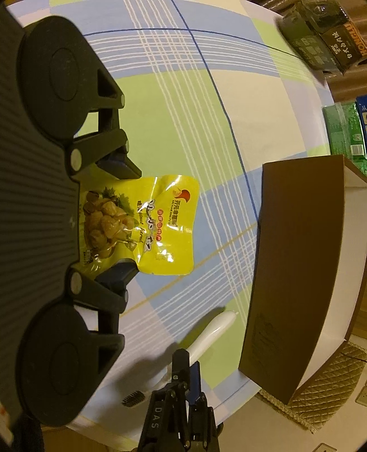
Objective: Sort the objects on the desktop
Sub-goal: 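Lift the snack pack and toothbrush and carry them toward the brown box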
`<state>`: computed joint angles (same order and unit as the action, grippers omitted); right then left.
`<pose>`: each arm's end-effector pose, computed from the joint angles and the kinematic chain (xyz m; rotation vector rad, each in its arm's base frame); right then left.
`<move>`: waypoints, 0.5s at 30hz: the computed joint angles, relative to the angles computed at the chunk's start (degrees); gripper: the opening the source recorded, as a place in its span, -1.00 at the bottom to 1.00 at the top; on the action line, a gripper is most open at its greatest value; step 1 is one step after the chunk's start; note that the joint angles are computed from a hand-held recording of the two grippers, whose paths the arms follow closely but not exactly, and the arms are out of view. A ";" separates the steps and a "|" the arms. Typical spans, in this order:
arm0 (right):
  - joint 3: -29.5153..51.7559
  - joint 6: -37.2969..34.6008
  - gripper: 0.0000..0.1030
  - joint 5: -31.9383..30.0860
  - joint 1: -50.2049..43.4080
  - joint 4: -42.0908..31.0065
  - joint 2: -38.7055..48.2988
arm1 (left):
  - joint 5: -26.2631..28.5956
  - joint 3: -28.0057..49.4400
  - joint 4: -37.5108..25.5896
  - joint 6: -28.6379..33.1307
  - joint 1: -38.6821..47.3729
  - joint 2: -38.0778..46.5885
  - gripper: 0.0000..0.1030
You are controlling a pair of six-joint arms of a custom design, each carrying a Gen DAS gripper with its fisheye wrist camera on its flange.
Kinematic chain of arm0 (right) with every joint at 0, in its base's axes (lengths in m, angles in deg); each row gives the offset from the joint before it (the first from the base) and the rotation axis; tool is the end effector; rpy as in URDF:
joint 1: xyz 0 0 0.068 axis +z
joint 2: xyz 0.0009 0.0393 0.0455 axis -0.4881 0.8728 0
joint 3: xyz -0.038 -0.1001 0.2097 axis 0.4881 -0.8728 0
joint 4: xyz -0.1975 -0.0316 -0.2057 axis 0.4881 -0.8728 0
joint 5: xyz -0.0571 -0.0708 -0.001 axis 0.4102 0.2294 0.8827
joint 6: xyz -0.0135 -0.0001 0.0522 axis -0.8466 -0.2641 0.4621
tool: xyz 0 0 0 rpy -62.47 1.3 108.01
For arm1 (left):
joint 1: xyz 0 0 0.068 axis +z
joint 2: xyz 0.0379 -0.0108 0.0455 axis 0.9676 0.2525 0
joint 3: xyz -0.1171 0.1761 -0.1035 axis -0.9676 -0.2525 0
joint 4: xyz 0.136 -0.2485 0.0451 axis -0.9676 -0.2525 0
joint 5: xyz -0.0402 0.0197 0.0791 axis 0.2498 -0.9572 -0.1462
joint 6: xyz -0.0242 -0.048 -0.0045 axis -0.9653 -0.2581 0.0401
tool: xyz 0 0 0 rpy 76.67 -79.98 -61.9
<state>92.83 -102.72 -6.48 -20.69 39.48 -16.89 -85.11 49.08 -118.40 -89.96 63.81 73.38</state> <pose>0.1898 0.0389 0.0905 -0.6656 2.4746 0.3303 0.1814 -0.0387 0.1076 0.2515 2.6303 -0.1350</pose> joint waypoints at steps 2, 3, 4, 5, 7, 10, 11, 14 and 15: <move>-0.08 0.04 -0.67 0.13 -0.17 -0.32 -0.31 | 0.18 0.26 1.19 0.29 -0.07 1.86 0.17; -0.39 0.08 -0.67 0.27 -0.27 -0.85 -1.14 | 0.44 0.54 2.05 0.78 0.01 3.39 0.18; -0.55 0.16 -0.67 0.29 -0.42 -1.34 -1.71 | 0.40 1.12 3.29 1.17 -0.31 5.79 0.19; -0.59 0.34 -0.67 0.25 -0.54 -1.50 -1.80 | 0.00 1.93 4.81 1.55 -0.69 8.81 0.20; -0.61 0.63 -0.67 0.28 -0.76 -1.84 -2.12 | -1.53 2.41 7.70 2.23 -2.16 12.70 0.24; -0.84 0.36 -0.67 0.05 -1.52 -2.67 -3.23 | -2.72 2.24 9.90 3.26 -3.26 13.59 0.24; -0.95 0.26 -0.67 -0.02 -1.83 -3.06 -3.72 | -2.55 2.89 9.41 3.37 -2.99 14.06 0.23; -1.29 -0.08 -0.67 -0.54 -3.11 -4.09 -5.09 | -2.80 2.86 8.18 4.77 -2.98 11.79 0.18; -1.42 -0.22 -0.67 -0.76 -3.55 -4.56 -5.72 | -2.45 2.83 7.63 5.31 -2.73 10.72 0.17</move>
